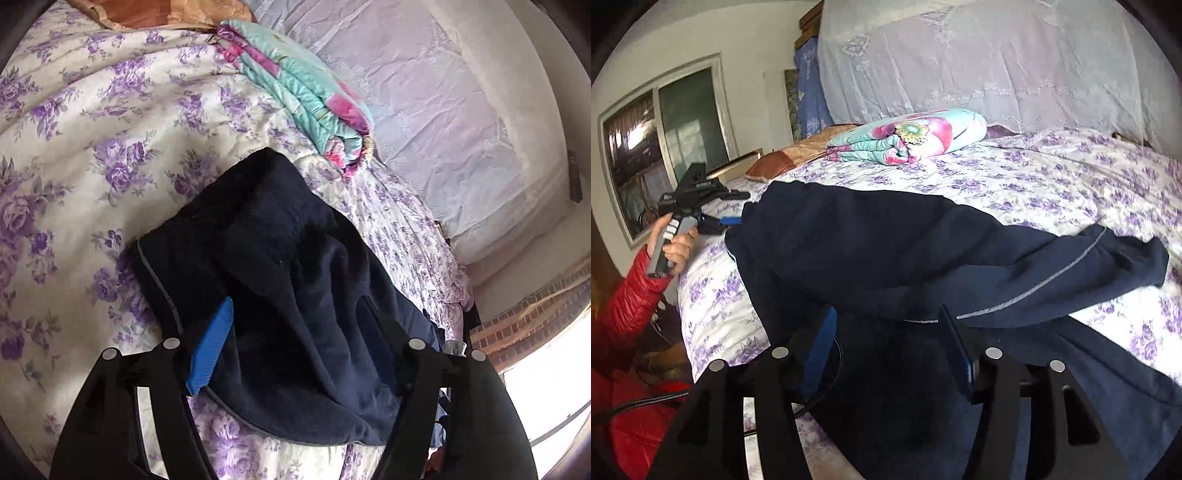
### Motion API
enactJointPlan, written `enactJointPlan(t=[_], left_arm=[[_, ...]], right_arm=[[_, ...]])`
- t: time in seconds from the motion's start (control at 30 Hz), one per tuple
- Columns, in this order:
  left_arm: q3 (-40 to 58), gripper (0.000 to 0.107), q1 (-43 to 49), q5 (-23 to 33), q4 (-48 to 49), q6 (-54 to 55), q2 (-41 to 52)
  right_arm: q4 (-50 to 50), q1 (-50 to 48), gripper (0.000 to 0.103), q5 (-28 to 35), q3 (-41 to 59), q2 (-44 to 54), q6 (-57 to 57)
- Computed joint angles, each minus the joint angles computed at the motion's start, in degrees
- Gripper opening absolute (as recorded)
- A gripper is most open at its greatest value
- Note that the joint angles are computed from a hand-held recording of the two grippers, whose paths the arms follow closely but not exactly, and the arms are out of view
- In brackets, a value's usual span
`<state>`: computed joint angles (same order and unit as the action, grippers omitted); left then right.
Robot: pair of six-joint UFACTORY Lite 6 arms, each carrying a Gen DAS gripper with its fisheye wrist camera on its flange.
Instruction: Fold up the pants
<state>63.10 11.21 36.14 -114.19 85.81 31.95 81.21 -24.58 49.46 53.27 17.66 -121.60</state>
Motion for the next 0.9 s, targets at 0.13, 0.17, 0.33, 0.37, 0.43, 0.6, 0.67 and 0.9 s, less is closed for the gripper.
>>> enactJointPlan(t=[0.13,0.17,0.33,0.37,0.43,0.6,0.67,0.9], left_arm=[[2.62,0.057,-2.44,-4.53,-1.05,1.35,0.66],[3.12,0.042,-3.44,-6.28,-2.79,3.48,0.73],[-0.53,0.017,-4.1,-0.87,-17.56,22.09,1.39],[-1.76,0.017,-3.33,2.09,-18.53,23.57,1.7],[-1.96,0.017,-1.39,6.69,-16.24,21.44,2.74],[-0.87,0.017,0.32,10.54,-13.07,18.27,4.73],[-1.09,0.017,0.05,10.15,-13.34,18.66,4.45],[0.31,0.017,-0.03,8.39,-11.04,16.17,4.73]], right_arm=[[-2.58,-4.95,0.086,7.38,6.58,6.69,18.7],[-3.35,-5.78,0.087,9.81,8.88,9.24,24.23],[-0.63,-6.89,0.09,15.4,16.0,19.01,42.46],[0.81,-6.66,0.09,15.57,16.45,19.55,42.78],[2.64,-5.89,0.09,16.21,17.93,21.09,44.78],[4.57,-2.33,0.089,14.27,21.5,24.35,48.72],[3.48,-0.56,0.089,10.95,21.5,23.2,48.4],[-5.94,2.01,0.023,4.22,31.54,28.68,56.56]])
